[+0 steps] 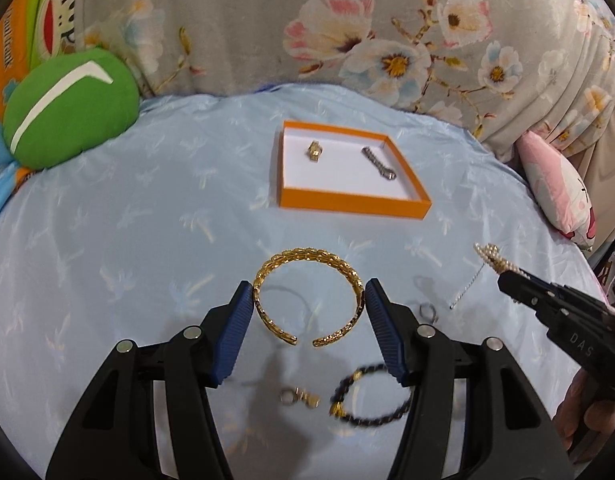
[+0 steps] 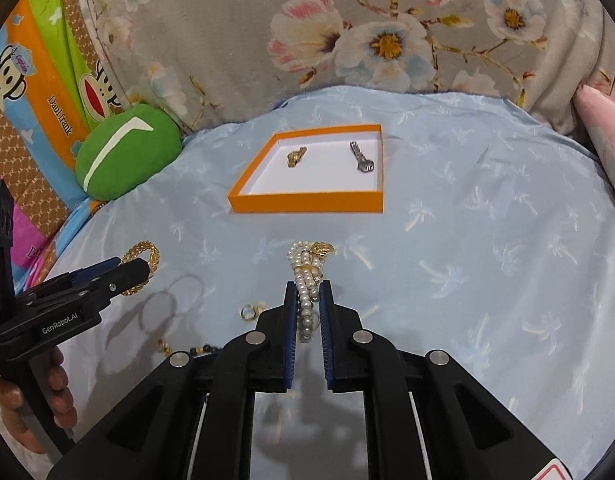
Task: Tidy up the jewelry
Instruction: 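Lower the cuff and pearls into the orange box and open both tools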
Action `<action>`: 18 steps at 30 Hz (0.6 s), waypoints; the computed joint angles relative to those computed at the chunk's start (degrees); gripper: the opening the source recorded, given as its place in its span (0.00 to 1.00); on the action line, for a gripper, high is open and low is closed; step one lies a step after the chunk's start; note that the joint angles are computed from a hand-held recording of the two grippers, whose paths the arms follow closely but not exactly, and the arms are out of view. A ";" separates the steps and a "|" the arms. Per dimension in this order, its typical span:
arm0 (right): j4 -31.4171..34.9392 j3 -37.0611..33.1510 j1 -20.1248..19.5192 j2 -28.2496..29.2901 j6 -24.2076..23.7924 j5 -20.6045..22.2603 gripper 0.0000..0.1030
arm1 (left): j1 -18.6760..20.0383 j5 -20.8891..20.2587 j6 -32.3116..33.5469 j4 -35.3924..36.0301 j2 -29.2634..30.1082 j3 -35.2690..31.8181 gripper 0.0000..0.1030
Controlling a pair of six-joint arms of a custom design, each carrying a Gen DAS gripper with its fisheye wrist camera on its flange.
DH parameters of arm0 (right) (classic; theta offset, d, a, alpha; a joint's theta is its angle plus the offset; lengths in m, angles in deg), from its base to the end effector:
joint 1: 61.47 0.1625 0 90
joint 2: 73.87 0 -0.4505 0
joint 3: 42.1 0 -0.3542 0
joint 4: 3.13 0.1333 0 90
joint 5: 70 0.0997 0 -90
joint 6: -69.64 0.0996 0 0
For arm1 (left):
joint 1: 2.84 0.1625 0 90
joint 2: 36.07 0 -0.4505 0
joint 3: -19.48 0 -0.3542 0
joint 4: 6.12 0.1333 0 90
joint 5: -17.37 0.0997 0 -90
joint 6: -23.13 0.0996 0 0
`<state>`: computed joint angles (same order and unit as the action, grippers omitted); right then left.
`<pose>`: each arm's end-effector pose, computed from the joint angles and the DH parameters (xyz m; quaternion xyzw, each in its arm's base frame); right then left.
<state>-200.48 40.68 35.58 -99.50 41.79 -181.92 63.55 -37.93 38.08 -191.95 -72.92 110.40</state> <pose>0.1854 -0.7158 0.0773 0.1897 -0.8723 0.3785 0.2445 -0.1052 -0.7150 0.1512 0.1941 0.8769 -0.3603 0.2521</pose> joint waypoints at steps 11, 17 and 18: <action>15.20 -27.37 -0.66 8.86 -0.46 0.59 0.10 | 1.00 -2.50 6.75 9.35 11.54 -26.02 0.54; 26.94 -46.69 -1.65 17.15 0.66 -0.17 0.10 | 2.60 -4.37 6.00 21.85 21.68 -47.65 0.54; 29.07 -50.05 -1.84 18.62 0.82 -0.28 0.10 | 2.87 -4.38 5.71 24.59 23.63 -51.75 0.54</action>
<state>-171.41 -9.37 33.74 -80.89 42.61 -182.21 66.42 -42.31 43.80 -167.36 -49.30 58.65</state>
